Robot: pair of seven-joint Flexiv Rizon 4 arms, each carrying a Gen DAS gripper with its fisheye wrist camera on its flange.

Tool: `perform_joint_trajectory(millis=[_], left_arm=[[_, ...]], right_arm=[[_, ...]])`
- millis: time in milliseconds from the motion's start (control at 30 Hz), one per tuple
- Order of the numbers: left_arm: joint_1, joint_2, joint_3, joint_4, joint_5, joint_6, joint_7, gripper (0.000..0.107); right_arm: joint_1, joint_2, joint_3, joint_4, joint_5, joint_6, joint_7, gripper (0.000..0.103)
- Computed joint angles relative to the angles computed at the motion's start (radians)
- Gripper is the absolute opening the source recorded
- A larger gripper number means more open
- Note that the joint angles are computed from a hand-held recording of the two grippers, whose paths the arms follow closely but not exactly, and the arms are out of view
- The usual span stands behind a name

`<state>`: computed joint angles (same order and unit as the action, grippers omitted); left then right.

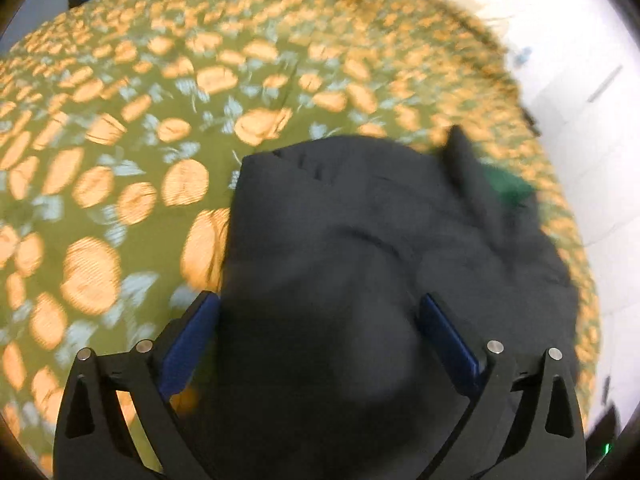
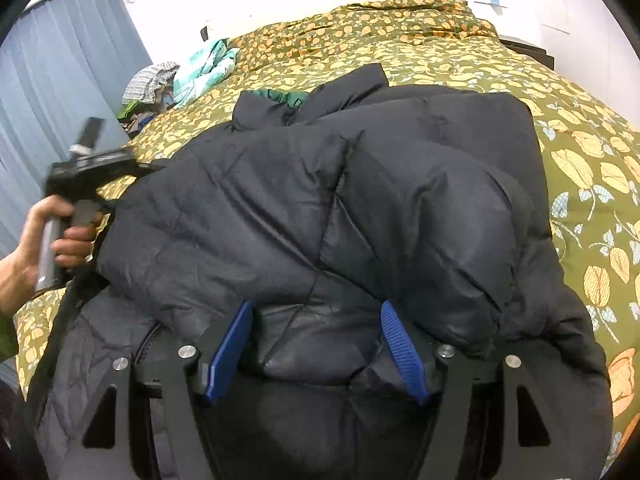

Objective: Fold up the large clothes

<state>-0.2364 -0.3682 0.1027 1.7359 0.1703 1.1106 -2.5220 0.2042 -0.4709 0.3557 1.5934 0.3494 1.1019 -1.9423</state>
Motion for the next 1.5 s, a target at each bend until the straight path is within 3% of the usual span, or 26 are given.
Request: perform_joint_trajectory(millis=[100, 233, 433, 567, 667, 733, 900, 1133, 1500], left_arm=[[-0.097, 0.121, 0.023, 0.062, 0.155, -0.052, -0.06, 0.1], [-0.169, 0.211, -0.048, 0.116, 0.287, -0.149, -0.131, 0.1], [-0.208, 0.208, -0.159, 0.168, 0.307, -0.215, -0.229, 0.1], [-0.234, 0.213, -0.181, 0.182, 0.328, -0.244, -0.284, 0.1], [-0.246, 0.21, -0.192, 0.179, 0.337, -0.267, -0.313, 0.102], [-0.257, 0.205, -0.197, 0.173, 0.357, -0.287, -0.321, 0.102], [-0.276, 0.187, -0.2, 0.165, 0.39, -0.305, -0.354, 0.102], [-0.293, 0.187, -0.2, 0.162, 0.413, -0.316, -0.377, 0.102], [-0.298, 0.179, -0.201, 0.152, 0.413, -0.328, -0.373, 0.102]], right_arm=[[0.019, 0.05, -0.028, 0.033, -0.038, -0.018, 0.049, 0.069], [-0.015, 0.166, -0.011, 0.102, 0.016, -0.065, 0.025, 0.071], [0.023, 0.37, -0.061, 0.314, 0.009, -0.074, 0.018, 0.071], [0.05, 0.467, -0.098, 0.438, 0.008, -0.094, 0.043, 0.071], [0.068, 0.484, -0.121, 0.502, -0.02, -0.095, 0.094, 0.071], [0.083, 0.496, -0.119, 0.56, -0.001, 0.01, 0.059, 0.071], [0.11, 0.473, -0.128, 0.587, 0.037, 0.105, 0.016, 0.073], [0.115, 0.458, -0.121, 0.602, 0.07, 0.16, -0.026, 0.073], [0.119, 0.455, -0.113, 0.625, 0.03, 0.204, 0.004, 0.073]])
